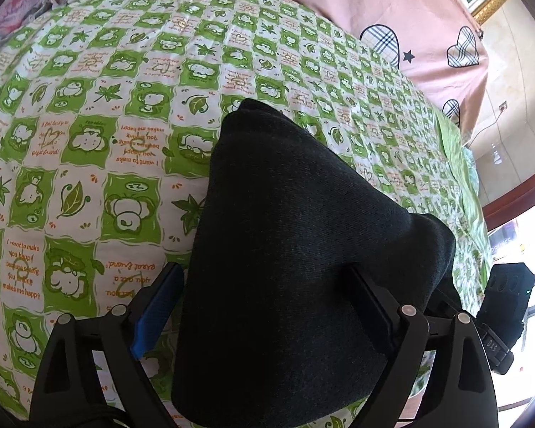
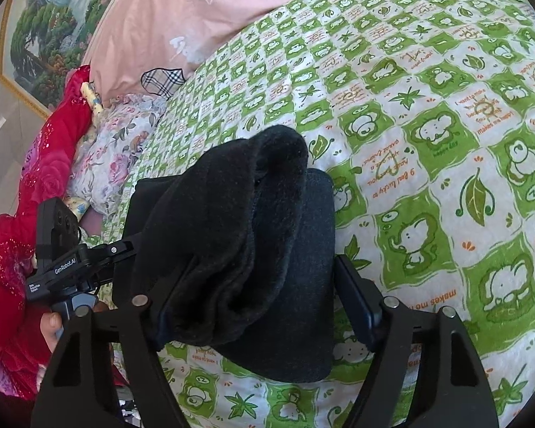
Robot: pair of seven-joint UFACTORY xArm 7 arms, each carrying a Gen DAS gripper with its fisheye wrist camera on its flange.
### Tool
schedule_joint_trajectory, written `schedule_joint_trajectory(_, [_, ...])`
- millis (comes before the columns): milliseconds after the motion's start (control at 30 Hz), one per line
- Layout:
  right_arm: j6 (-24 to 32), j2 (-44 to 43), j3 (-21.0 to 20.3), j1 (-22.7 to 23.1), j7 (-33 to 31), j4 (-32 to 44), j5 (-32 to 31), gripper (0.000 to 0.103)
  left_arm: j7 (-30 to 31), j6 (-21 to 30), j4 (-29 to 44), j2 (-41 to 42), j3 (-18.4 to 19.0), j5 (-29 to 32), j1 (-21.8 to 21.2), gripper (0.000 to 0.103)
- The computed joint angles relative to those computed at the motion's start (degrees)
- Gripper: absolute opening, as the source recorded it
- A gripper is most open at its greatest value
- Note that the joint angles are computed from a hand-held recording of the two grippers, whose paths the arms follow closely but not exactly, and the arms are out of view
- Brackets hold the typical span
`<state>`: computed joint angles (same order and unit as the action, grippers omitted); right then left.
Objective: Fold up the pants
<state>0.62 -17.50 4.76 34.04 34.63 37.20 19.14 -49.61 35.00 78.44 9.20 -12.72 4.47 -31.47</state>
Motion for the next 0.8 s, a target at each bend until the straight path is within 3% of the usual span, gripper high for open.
schedule_joint_trajectory(133, [-0.6, -0.1, -1.1, 1.2, -1.0, -0.4, 0.5, 0.074, -1.5, 2.3, 2.0, 0.9, 0.4, 3.5, -1.2, 0.091])
schedule_joint_trajectory(433, [-0.9, -0.2, -0.6, 0.8, -0.7, -0.6, 0.1, 0.073, -3.6, 6.2, 4.9, 2.0, 0.9, 9.0, -3.1, 0.077])
schedule_joint_trajectory(700, [-2.0, -0.3, -0.3, 0.7, -0.6, -1.0, -1.4, 0.063, -5.5, 8.9, 7.5, 2.7, 0.8, 12.6, -4.8, 0.049])
schedule_joint_trajectory(800, [-1.6, -0.4, 2.0, -1.7, 0.5, -0.6, -3.4, 0.058, -6.9, 11.1, 9.0, 3.2, 1.0, 15.2, -6.0, 0.044])
